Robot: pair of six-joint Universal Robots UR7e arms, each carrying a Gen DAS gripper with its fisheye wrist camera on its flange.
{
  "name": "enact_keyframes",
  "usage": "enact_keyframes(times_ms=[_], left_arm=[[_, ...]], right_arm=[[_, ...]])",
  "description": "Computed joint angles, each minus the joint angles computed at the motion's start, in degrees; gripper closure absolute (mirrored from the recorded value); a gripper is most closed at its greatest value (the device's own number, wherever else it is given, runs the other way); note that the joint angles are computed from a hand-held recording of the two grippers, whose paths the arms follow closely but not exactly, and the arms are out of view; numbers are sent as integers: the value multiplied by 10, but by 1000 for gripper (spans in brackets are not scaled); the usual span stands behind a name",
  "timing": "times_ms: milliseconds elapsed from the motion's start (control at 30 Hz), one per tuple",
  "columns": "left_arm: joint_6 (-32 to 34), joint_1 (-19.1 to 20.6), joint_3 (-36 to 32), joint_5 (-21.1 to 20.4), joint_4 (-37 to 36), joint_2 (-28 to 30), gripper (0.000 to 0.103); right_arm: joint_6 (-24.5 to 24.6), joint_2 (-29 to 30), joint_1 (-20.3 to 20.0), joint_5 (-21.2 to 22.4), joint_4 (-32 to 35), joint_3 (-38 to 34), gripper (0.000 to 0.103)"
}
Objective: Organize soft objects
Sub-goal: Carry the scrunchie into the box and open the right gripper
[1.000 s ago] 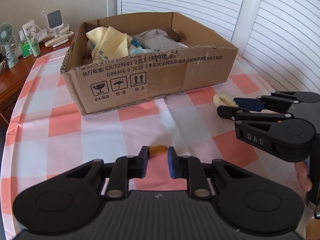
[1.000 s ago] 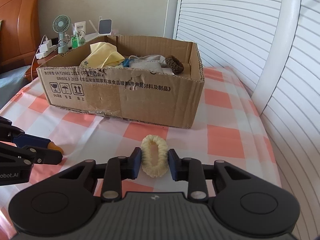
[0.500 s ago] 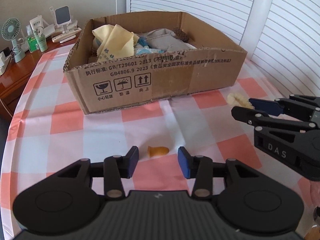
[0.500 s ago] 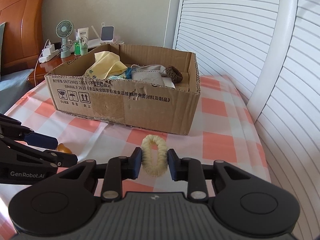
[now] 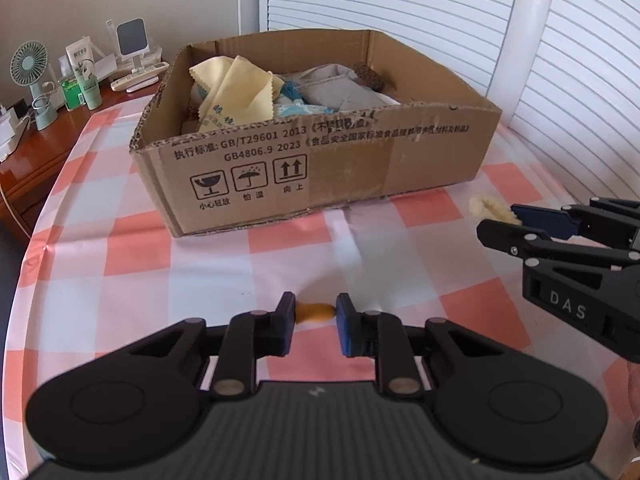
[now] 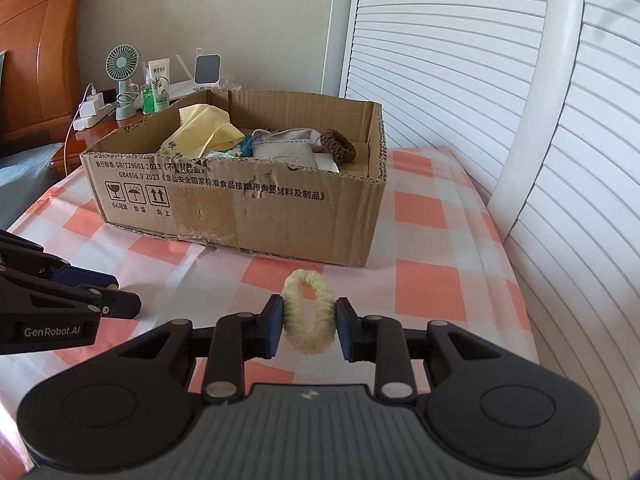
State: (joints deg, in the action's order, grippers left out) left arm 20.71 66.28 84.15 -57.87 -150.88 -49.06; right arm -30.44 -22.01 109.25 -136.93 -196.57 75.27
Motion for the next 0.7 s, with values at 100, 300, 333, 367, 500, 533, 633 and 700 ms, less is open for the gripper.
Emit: enact_keyframes(times_ms=[100, 300, 333, 367, 500, 533, 633, 700], left_arm=[[6, 0, 0, -7, 9, -5, 83], [39, -8, 8, -15, 6, -19, 83], [46, -9, 10, -17, 5, -22, 83], [52, -11, 11, -18, 5, -24, 83], [70, -15, 10, -32, 15, -36, 83], [75, -16, 7, -37, 18, -38, 83], [89, -19, -8, -46, 20, -38, 83], [101, -22, -26, -51, 14, -32, 83]], right_arm=[[-5, -1, 2, 0, -3, 0, 71], [-24, -6, 10, -1, -11, 2, 71], [-28, -8, 11, 1, -11, 2, 71], [-33, -10, 13, 3, -12, 3, 71], [-57, -16, 23, 15, -23, -1, 71], [-62, -18, 25, 19, -25, -4, 71], [-71, -20, 29, 29, -30, -13, 71], [-72, -22, 29, 36, -30, -16, 71]])
